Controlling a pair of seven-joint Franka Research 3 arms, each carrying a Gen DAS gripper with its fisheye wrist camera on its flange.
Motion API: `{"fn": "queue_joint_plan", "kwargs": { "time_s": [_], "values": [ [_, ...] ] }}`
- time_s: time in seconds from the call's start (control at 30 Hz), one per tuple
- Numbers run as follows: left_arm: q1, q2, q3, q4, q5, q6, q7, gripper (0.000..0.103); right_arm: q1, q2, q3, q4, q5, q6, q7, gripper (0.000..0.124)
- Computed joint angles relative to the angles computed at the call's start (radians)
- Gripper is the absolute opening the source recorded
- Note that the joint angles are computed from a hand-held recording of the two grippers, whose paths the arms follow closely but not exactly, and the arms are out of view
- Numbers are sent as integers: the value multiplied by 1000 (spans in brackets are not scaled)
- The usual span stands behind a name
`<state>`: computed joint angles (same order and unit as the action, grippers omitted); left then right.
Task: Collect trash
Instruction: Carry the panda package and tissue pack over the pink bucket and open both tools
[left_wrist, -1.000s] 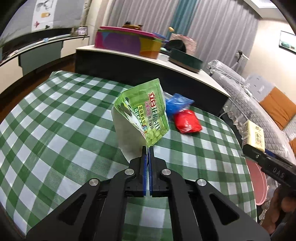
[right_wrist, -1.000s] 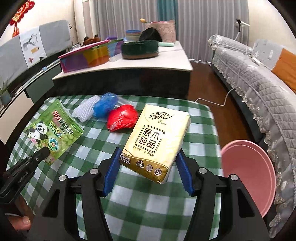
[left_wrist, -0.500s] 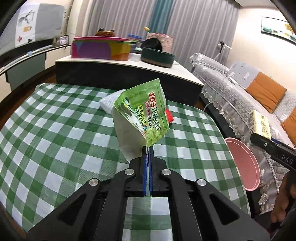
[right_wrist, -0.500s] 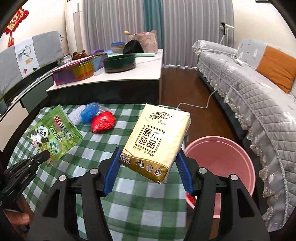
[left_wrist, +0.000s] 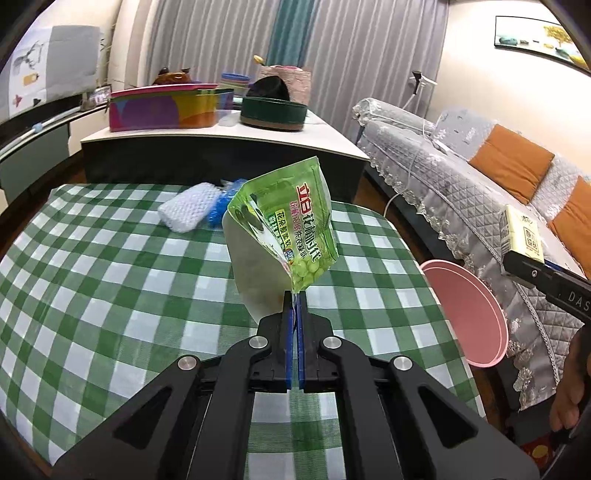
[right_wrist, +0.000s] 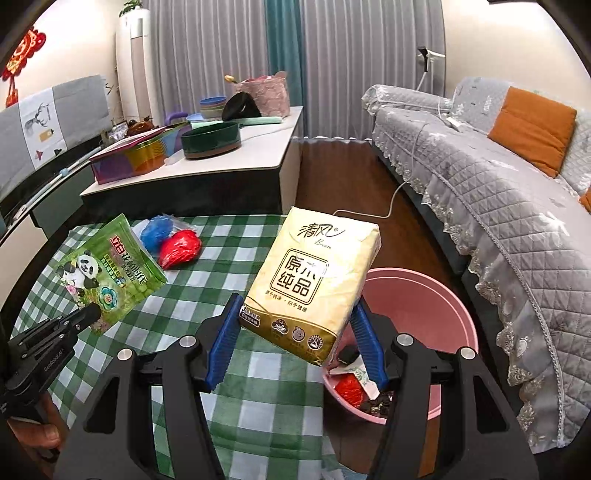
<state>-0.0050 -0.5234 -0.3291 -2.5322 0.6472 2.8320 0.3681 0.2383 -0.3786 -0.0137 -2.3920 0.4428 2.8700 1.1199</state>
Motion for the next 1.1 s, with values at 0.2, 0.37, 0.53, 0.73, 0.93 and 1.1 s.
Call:
{"fn": "queue_joint_plan", "kwargs": {
  "time_s": [0.2, 0.37, 0.53, 0.73, 0.93, 1.1],
  "values": [
    [-3, 30, -16, 26, 15, 3, -9, 1, -3, -18, -16, -14, 9, 9, -14, 58],
    [-10, 53, -24, 46, 33, 5, -18, 1, -22, -20, -21, -23, 2, 20, -18, 58],
    [-18, 84, -33, 73, 58, 7, -32, 1, -42, -17, -36, -21, 6, 18, -14, 58],
    [-38, 128, -37, 111, 84, 10, -42, 1, -77, -12, -38, -11, -9, 24, -2, 58],
    [-53, 169, -46, 153, 138, 8, -57, 1, -145, 1, -23, 15, -92, 20, 31, 58],
    [-83, 203, -31, 185, 148, 14, -44, 1, -160, 16, -40, 40, -106, 15, 29, 58]
  ]
}}
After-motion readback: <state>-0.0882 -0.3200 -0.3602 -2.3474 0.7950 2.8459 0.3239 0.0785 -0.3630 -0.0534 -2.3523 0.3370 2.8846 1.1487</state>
